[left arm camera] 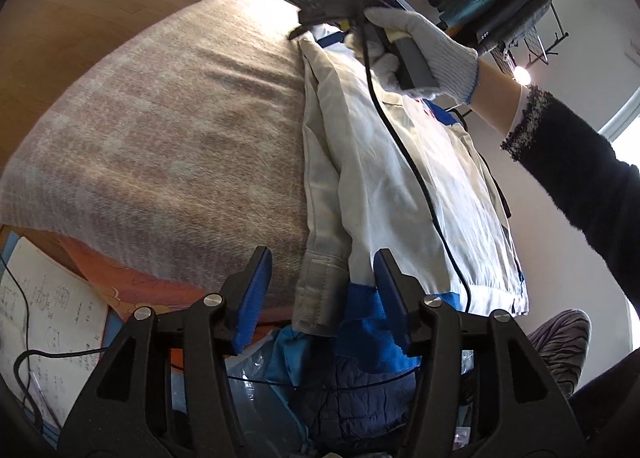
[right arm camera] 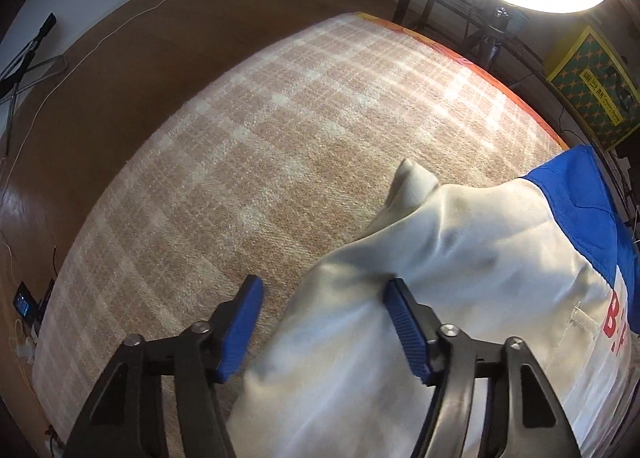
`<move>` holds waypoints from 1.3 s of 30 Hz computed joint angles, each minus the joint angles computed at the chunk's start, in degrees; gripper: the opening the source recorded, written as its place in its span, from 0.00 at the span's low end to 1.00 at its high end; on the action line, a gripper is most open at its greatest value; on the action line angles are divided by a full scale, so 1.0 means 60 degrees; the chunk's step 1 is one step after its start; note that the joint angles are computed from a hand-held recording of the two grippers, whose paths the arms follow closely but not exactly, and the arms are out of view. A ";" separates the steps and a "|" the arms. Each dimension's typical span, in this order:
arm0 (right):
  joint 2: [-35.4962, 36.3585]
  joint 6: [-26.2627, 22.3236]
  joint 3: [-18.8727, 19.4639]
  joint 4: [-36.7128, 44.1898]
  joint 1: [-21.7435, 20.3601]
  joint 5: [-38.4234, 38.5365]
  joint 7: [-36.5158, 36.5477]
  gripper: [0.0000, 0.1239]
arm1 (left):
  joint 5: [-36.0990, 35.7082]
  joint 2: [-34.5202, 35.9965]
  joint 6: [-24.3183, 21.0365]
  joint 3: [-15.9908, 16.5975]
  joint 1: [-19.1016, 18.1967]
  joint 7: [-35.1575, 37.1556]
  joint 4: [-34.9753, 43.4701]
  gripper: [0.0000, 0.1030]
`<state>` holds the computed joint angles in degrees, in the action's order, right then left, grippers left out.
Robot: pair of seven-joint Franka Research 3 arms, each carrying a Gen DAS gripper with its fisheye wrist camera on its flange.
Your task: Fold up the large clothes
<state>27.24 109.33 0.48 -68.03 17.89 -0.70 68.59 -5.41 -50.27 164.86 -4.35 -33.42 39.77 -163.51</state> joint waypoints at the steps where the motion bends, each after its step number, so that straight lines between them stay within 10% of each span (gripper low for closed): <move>1: 0.0000 -0.0082 0.0002 0.0079 -0.0091 0.0097 -0.0069 0.31 | 0.0005 -0.0017 -0.0067 -0.0025 0.0046 -0.0043 0.0025 0.54; 9: -0.0199 0.0058 0.0140 -0.0153 -0.0517 0.0957 -0.0572 0.08 | 0.0399 0.0692 -0.1027 -0.0371 0.0563 0.0008 0.0988 0.55; 19: -0.0305 0.0137 0.0398 -0.0299 -0.1386 0.3137 -0.0457 0.01 | -0.0315 0.1716 -0.1726 -0.0128 0.0483 0.0637 0.1845 0.55; 23: -0.0446 0.0228 0.0441 -0.0407 -0.1621 0.3811 -0.0387 0.00 | -0.0455 0.2282 -0.2283 -0.0139 0.0486 0.1388 0.2509 0.16; 39: -0.1288 0.0033 0.0285 -0.0676 -0.2887 0.5998 -0.0765 0.00 | 0.0815 0.3353 -0.4333 -0.1704 0.1158 0.1994 0.5496 0.13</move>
<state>19.51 109.53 2.19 -72.09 0.57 35.29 64.00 -0.52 -30.16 138.86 -14.57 -26.47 51.74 -130.53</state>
